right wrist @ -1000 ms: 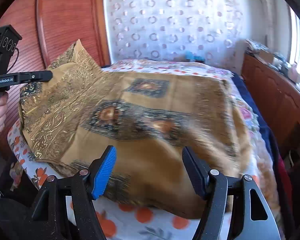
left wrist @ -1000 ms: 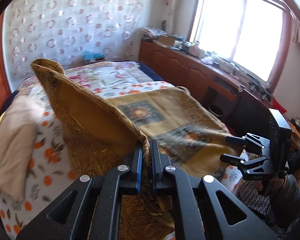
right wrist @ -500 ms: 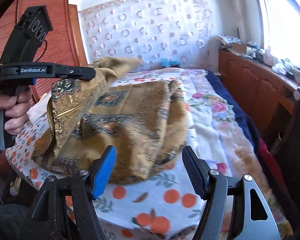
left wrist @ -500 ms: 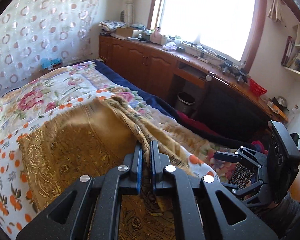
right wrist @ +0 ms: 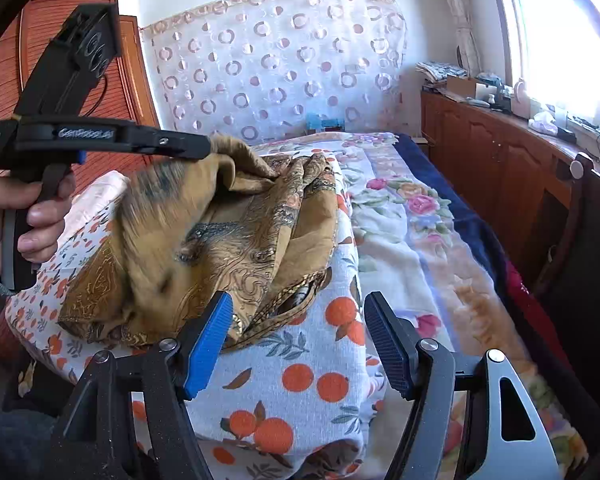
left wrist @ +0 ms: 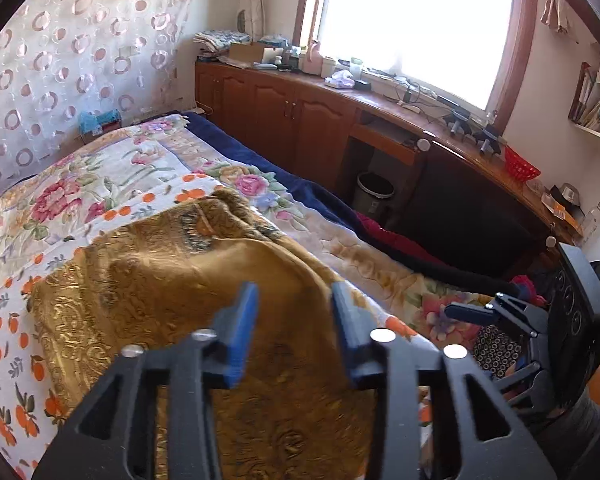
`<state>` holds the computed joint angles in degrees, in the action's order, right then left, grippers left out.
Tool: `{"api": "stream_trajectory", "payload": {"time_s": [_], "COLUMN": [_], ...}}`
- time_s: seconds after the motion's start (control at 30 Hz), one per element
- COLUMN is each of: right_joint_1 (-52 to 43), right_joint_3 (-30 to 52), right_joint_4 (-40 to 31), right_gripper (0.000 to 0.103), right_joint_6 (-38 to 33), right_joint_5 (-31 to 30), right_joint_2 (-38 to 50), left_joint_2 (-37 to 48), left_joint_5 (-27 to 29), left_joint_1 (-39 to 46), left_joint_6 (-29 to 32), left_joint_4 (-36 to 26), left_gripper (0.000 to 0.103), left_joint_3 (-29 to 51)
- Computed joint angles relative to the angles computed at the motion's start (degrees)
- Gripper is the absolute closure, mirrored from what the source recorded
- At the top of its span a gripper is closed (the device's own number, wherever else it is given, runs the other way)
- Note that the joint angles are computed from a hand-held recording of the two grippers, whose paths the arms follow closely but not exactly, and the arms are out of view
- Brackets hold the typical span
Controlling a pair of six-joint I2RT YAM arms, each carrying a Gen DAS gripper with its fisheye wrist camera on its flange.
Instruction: Fold small clothes
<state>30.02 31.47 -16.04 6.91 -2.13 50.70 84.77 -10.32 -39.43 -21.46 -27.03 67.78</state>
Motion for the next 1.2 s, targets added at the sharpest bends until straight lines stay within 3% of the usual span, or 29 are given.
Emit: {"api": "stream_trajectory", "payload": {"time_s": [0.07,0.13,0.2,0.6,0.83,1.07,1.2], "right_joint_1": [-0.4,-1.0,-1.8,-2.4,-2.7,-2.5,-3.0], "right_joint_3": [1.0,1.3,2.5,16.9,29.4,46.2,60.1], "right_joint_4": [0.0,0.7,1.7,5.1,4.6,-1.8,-8.8], "right_gripper": [0.033,0.033,0.033,0.033,0.033,0.033,0.033], "right_joint_6": [-0.5,-1.3,-2.4,-8.1,-9.7,-11.9,-14.4], "right_joint_5": [0.0,-0.3,-0.9,-2.7,-3.7,-7.5,-10.0], "right_joint_2": [1.1,2.1,4.1,22.4,36.2,50.7,61.1], "left_joint_2": [-1.7,-3.1,-4.1,-4.5,-2.2,-2.6,-2.3], "left_joint_5": [0.7,2.2,2.3,4.7,3.8,7.1,9.5], "left_joint_1": [1.8,4.2,6.4,17.5,21.1,26.4,28.1], "left_joint_6": [1.0,2.0,3.5,7.9,12.3,13.5,13.6], "left_joint_4": [-0.1,0.4,0.6,5.9,10.0,13.2,14.6], "left_gripper": [0.046,0.029,0.027,0.026,0.026,0.026,0.026], "left_joint_3": [-1.6,-3.5,-5.2,-13.1,-15.5,-18.4,-19.7]}}
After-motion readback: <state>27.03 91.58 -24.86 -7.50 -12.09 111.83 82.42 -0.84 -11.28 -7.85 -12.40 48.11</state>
